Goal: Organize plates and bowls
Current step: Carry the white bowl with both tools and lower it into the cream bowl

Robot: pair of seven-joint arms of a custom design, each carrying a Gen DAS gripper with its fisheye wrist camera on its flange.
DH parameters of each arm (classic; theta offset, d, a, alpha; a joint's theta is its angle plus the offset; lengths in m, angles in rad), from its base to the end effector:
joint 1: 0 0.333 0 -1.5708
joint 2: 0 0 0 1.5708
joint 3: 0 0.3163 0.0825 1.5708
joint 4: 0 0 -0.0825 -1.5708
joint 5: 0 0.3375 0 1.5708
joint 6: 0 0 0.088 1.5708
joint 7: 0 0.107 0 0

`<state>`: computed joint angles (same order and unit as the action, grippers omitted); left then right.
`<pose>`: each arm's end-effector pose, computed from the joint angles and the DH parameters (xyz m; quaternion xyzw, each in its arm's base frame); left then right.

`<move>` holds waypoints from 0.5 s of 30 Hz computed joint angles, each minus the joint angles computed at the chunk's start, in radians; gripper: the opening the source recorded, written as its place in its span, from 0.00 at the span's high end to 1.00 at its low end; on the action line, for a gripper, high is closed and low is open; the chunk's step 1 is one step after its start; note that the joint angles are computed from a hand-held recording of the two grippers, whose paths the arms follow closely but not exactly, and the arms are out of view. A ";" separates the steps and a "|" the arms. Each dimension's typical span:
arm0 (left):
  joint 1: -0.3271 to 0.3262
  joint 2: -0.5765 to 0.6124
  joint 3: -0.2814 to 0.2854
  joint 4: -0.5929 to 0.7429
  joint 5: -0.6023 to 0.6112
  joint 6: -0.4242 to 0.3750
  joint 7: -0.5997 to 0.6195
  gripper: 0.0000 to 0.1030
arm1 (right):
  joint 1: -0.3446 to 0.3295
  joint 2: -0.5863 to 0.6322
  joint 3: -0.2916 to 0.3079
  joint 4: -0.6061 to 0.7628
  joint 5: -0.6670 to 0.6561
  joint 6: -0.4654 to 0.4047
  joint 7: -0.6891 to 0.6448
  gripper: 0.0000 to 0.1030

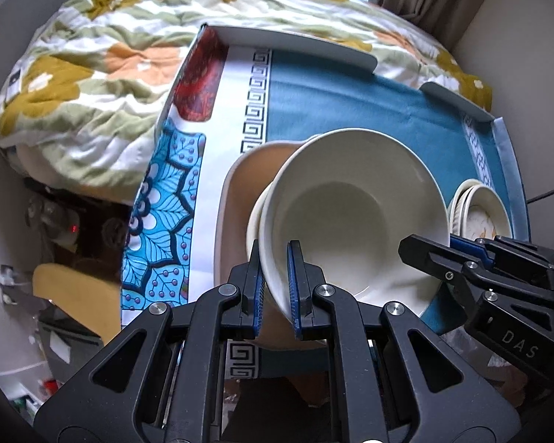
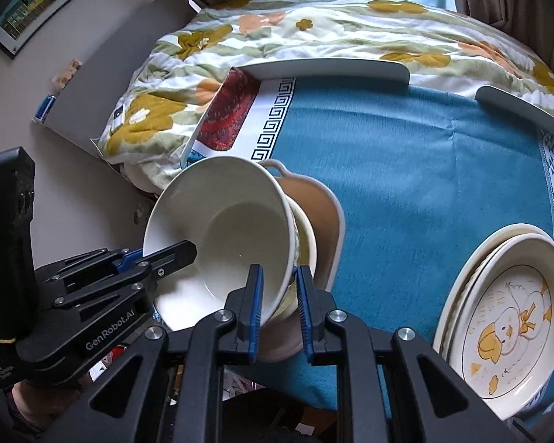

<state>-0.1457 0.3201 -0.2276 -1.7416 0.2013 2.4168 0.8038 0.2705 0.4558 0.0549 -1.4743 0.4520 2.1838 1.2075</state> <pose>0.5956 -0.2152 0.4558 -0.7882 0.5863 -0.1675 0.0830 0.6334 0.2235 0.4620 -0.8252 0.5099 0.0568 0.2361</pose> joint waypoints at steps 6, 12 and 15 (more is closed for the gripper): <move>0.001 0.024 -0.004 0.037 -0.008 -0.045 0.032 0.91 | 0.013 0.012 -0.007 0.013 -0.027 -0.013 0.027 0.84; -0.013 0.044 0.002 0.075 0.018 -0.092 0.043 0.91 | 0.017 0.018 -0.009 0.014 -0.038 -0.012 0.046 0.84; -0.027 0.057 0.006 0.102 0.047 -0.122 0.048 0.91 | 0.019 0.020 -0.010 0.012 -0.041 -0.009 0.056 0.84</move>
